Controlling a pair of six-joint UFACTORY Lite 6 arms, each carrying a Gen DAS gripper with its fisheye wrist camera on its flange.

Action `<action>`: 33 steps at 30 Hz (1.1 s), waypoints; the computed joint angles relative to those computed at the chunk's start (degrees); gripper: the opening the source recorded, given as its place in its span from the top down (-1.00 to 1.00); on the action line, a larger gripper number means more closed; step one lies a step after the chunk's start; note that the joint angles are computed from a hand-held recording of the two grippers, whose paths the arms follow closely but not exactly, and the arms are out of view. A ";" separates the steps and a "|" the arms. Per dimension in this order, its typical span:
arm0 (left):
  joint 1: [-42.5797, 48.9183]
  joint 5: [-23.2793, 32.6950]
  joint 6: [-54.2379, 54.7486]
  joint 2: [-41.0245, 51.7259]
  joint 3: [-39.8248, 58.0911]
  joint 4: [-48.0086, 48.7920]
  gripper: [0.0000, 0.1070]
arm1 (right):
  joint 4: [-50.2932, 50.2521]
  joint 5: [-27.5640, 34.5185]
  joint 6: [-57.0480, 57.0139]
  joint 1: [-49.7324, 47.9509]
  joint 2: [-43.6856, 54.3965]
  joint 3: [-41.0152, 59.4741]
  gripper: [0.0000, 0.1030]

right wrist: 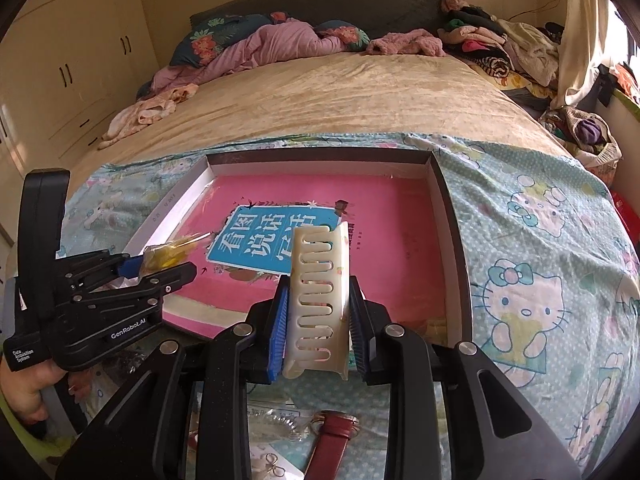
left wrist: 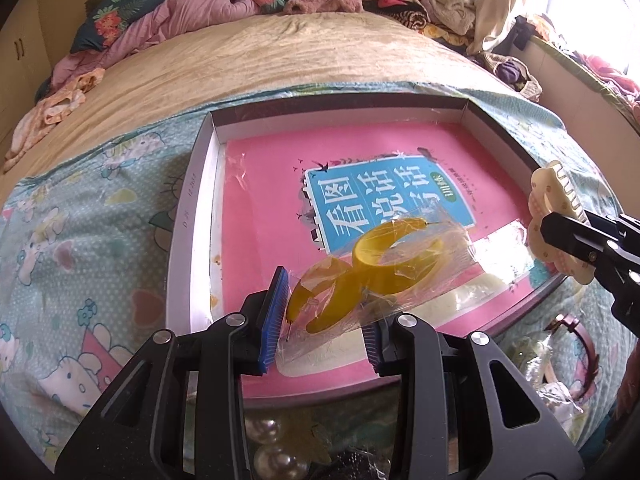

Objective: Organize jewelry
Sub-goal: 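Carry the white clip with the right tool while the left tool carries the bangles into the pink box, then open the right tool to drop the clip in the box while the left tool releases the bangles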

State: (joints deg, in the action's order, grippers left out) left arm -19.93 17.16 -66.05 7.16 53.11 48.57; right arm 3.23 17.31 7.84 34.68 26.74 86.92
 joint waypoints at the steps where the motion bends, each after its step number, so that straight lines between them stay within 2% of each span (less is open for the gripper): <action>1: 0.07 -0.11 0.07 0.57 0.03 -0.12 0.51 | 0.26 -0.08 -0.04 -0.13 0.39 0.06 0.49; 11: 1.09 -1.21 2.34 1.82 1.24 -2.94 0.50 | 5.87 0.20 -3.88 -1.80 2.73 0.41 0.47; 13: 1.03 -1.17 2.15 1.77 1.16 -2.77 0.50 | 6.01 0.39 -3.64 -1.94 2.64 0.10 0.38; 14: 1.04 -1.05 2.08 1.76 1.24 -2.63 0.50 | 6.13 0.24 -3.48 -2.01 2.28 -0.37 0.26; 18: 0.92 -0.80 1.78 1.77 1.25 -2.22 0.50 | 8.83 -2.31 -4.73 -2.49 -1.50 -4.85 0.00; 21: 0.74 -0.48 1.80 1.35 1.04 -2.12 0.49 | 13.78 -4.01 -7.47 -3.69 -5.22 -9.29 -0.07; 23: 0.53 -0.12 1.42 0.89 0.84 -1.76 0.40 | 19.94 -4.83 -12.15 -4.85 -7.88 -12.48 -0.13; 25: 0.42 0.20 1.48 0.52 0.94 -1.87 0.15 | 23.32 -5.51 -14.66 -5.66 -10.39 -15.26 -0.20; 29: -0.26 0.96 0.61 -1.34 0.20 -1.21 0.06 | 26.87 -5.88 -17.35 -7.00 -14.62 -19.50 -0.23; 33: -1.67 2.62 -0.58 -3.78 -0.65 -0.06 -0.12 | 26.32 -6.48 -16.12 -7.52 -18.59 -22.75 -0.44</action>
